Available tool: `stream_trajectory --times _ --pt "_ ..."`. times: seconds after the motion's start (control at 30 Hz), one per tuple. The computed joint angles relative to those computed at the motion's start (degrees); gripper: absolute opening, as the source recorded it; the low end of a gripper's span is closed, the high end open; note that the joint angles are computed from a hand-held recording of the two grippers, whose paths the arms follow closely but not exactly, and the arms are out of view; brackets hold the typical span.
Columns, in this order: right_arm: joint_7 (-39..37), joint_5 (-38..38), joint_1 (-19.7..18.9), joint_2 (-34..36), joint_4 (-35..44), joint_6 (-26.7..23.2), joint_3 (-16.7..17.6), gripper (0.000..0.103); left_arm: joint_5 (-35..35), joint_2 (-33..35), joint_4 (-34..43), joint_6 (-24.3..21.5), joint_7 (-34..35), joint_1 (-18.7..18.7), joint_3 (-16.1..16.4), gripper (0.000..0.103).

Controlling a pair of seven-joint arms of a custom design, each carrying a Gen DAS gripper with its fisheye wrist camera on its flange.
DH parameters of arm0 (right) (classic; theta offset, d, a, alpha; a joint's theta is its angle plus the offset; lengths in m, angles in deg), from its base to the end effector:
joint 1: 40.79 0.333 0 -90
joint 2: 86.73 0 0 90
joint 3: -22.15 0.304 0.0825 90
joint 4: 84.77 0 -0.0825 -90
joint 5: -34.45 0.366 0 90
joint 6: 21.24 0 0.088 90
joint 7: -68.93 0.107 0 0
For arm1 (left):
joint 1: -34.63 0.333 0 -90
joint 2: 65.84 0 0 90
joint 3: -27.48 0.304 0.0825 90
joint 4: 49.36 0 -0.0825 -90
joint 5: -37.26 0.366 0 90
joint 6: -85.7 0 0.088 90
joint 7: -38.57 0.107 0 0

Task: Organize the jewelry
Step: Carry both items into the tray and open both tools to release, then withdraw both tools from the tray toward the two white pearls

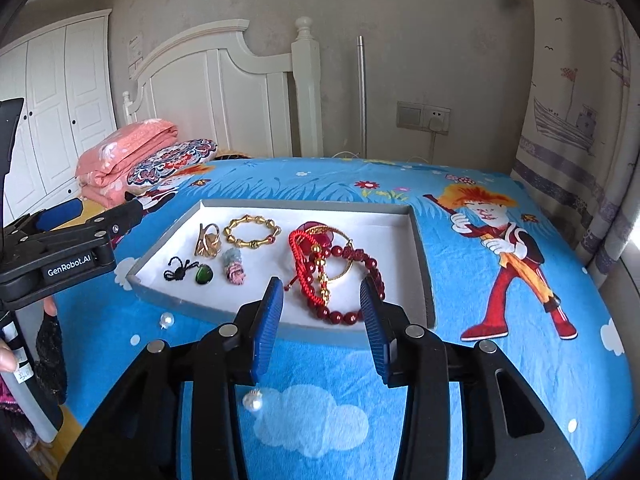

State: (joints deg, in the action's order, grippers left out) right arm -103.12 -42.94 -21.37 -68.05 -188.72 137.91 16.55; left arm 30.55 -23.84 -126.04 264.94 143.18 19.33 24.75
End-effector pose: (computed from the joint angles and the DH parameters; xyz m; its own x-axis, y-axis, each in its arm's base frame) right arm 0.6134 0.2010 0.4036 -0.2505 -0.9658 -0.0671 -0.5265 0.1941 -0.8277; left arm 0.7308 -0.2144 0.4240 -0.3617 -0.9282 -0.0874 -0.4313 0.2497 -0.8670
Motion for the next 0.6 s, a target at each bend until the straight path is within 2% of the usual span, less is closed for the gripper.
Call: stream_trajectory --times 0.13,0.23,0.37,0.5,0.6 --pt "4.6 -4.0 1.1 -2.1 -3.3 -0.8 0.4 0.04 -0.9 -4.2 -10.0 6.3 1.3 0.7 -1.1 0.098" --pt "8.2 -7.5 1.3 -3.4 -5.4 -1.1 1.4 0.044 -2.4 -6.7 -16.6 10.5 2.8 0.9 -1.5 0.098" --pt "7.1 -8.6 1.2 -3.5 -6.6 -2.2 3.2 0.047 -3.5 -8.9 -22.9 13.1 5.1 5.0 -5.8 0.098" --pt "4.9 -7.0 1.0 -2.0 -6.2 -1.3 3.9 0.047 -4.6 -9.8 -26.6 15.6 6.8 5.7 -6.1 0.098" --pt "3.5 -5.5 1.2 -1.0 -5.7 -0.7 3.6 0.047 -4.1 -10.0 -28.5 16.3 7.4 8.7 -8.9 0.098"
